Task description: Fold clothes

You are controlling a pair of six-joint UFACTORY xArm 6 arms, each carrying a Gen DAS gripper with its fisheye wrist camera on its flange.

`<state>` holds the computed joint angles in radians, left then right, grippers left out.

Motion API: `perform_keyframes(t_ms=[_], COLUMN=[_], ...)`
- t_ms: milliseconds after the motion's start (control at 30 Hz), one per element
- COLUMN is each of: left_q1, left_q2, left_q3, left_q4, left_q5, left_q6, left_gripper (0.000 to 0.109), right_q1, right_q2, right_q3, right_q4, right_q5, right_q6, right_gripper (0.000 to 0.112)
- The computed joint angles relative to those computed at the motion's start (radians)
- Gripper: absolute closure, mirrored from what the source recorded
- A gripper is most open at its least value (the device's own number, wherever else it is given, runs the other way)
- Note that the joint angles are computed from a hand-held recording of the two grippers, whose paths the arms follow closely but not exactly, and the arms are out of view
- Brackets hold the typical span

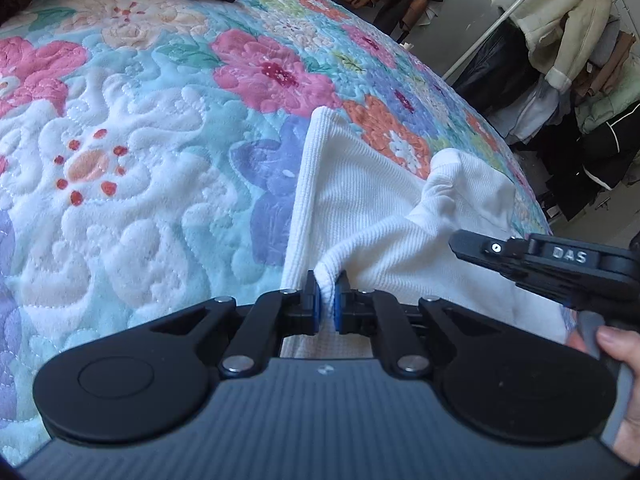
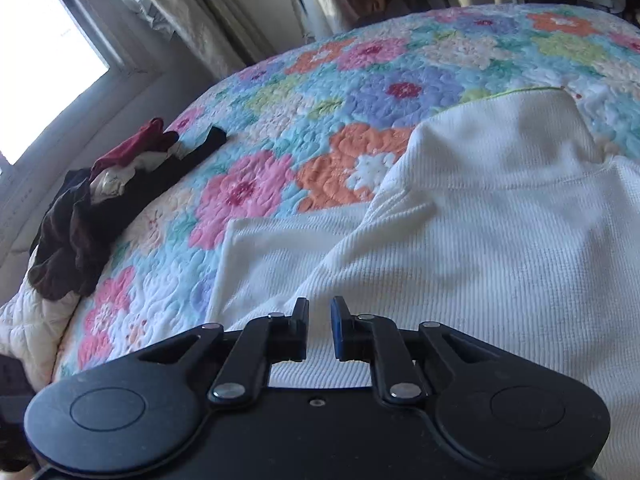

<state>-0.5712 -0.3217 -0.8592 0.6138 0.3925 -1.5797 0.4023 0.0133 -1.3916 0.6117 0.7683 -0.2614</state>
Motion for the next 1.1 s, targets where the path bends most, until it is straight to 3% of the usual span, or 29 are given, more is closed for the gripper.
perform_keyframes(t_ms=[67, 100, 167, 233, 267, 433, 500, 533, 633, 667, 733, 800, 867, 900, 1100], left_q1=[0.032, 0.047, 0.051, 0.040, 0.031, -0.013, -0.033, -0.040, -0.064, -0.069, -0.085, -0.124, -0.161, -0.175, -0.189], left_q2=[-0.013, -0.019, -0.023, -0.023, -0.024, -0.028, -0.072, -0.098, -0.158, -0.159, -0.124, -0.062, -0.003, 0.025, -0.020], left_q3=[0.050, 0.070, 0.080, 0.075, 0.065, 0.008, 0.008, 0.017, 0.044, 0.045, 0.020, -0.042, -0.110, -0.142, -0.064], left_q4=[0.009, 0.001, -0.048, -0.076, -0.082, -0.104, -0.068, -0.007, 0.128, 0.131, 0.044, -0.050, -0.077, -0.086, -0.031], left_q5=[-0.090, -0.131, -0.145, -0.130, -0.108, 0.003, 0.063, 0.080, 0.089, 0.073, 0.047, 0.126, 0.235, 0.282, 0.255], left_q6=[-0.048, -0.059, -0.027, -0.015, -0.009, 0.019, -0.020, -0.099, -0.282, -0.288, -0.174, -0.024, 0.059, 0.094, -0.015], left_gripper=[0.102, 0.102, 0.102, 0.102, 0.102, 0.092, 0.079, 0.074, 0.069, 0.068, 0.060, 0.058, 0.058, 0.058, 0.057], right_q1=[-0.001, 0.004, 0.026, 0.056, 0.074, 0.168, 0.186, 0.189, 0.177, 0.167, 0.175, 0.196, 0.161, 0.129, -0.147], right_q2=[-0.048, -0.081, -0.164, -0.238, -0.265, -0.376, -0.408, -0.420, -0.449, -0.459, -0.515, -0.581, -0.613, -0.615, -0.506], right_q3=[0.029, 0.056, 0.145, 0.238, 0.289, 0.501, 0.533, 0.542, 0.555, 0.557, 0.610, 0.685, 0.723, 0.716, 0.592], right_q4=[0.014, 0.014, -0.004, -0.038, -0.056, -0.145, -0.129, -0.105, 0.019, 0.069, 0.061, -0.076, -0.216, -0.224, -0.129], right_q5=[0.070, 0.095, 0.116, 0.114, 0.074, -0.172, -0.195, -0.191, -0.150, -0.130, -0.209, -0.364, -0.466, -0.459, -0.272], right_q6=[-0.064, -0.106, -0.201, -0.248, -0.246, -0.216, -0.249, -0.280, -0.374, -0.408, -0.422, -0.398, -0.341, -0.336, -0.291], right_gripper=[0.080, 0.079, 0.074, 0.063, 0.057, 0.051, 0.050, 0.050, 0.049, 0.051, 0.056, 0.056, 0.054, 0.054, 0.055])
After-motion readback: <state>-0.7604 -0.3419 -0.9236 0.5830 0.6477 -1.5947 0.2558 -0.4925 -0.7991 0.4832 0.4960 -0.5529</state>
